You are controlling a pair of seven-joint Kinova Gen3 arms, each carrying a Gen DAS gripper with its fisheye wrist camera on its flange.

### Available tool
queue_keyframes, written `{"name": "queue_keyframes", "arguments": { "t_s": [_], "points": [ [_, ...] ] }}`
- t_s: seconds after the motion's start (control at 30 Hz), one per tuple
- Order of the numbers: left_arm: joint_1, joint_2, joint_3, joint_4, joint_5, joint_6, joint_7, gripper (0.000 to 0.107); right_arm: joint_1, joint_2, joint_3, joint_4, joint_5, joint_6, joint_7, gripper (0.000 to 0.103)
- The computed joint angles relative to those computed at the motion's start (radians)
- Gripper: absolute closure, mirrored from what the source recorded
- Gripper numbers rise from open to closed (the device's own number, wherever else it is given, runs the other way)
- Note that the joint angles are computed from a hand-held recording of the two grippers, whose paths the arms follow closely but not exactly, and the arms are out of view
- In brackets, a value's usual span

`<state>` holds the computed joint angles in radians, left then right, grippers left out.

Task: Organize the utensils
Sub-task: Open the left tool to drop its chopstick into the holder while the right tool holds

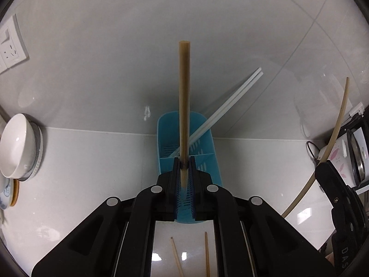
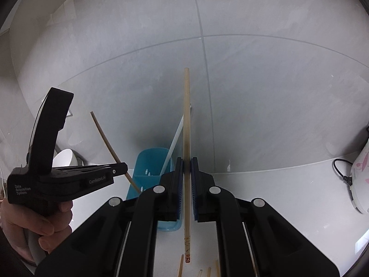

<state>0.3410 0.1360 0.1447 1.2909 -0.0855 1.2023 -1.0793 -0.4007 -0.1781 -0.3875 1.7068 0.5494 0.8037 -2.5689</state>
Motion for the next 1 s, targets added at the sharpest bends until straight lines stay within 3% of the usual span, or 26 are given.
{"name": "queue_keyframes", "arguments": {
  "t_s": [0.2,0.27,0.33,0.73,0.83,1.0],
  "points": [
    [0.022,-0.001,-0.002,0.018,-0.061,-0.014,0.041,0.098,-0.015,0.013,0.021,-0.006,-0.035,-0.005,0.044,0.097],
    [0.029,-0.010,-0.002,0.023,-0.085,-0.009,0.062,0.088,-0.015,0.015,0.037,-0.009,-0.062,-0.018,0.067,0.097],
    [0.026,-0.032,-0.002,0.042,-0.089,-0.017,0.072,0.071,-0.013,0.010,0.037,-0.006,-0.065,-0.023,0.072,0.097],
    [0.004,-0.162,0.042,0.177,-0.188,-0.070,0.165,0.022,0.018,0.018,0.058,-0.018,-0.119,-0.166,0.165,0.097],
    [-0.013,-0.188,0.051,0.212,-0.208,-0.100,0.190,0.014,0.025,0.014,0.044,-0.017,-0.101,-0.196,0.161,0.097],
    [-0.036,-0.212,0.065,0.250,-0.215,-0.129,0.206,0.010,0.034,0.022,0.035,0.013,-0.061,-0.305,0.148,0.097]
  ]
}}
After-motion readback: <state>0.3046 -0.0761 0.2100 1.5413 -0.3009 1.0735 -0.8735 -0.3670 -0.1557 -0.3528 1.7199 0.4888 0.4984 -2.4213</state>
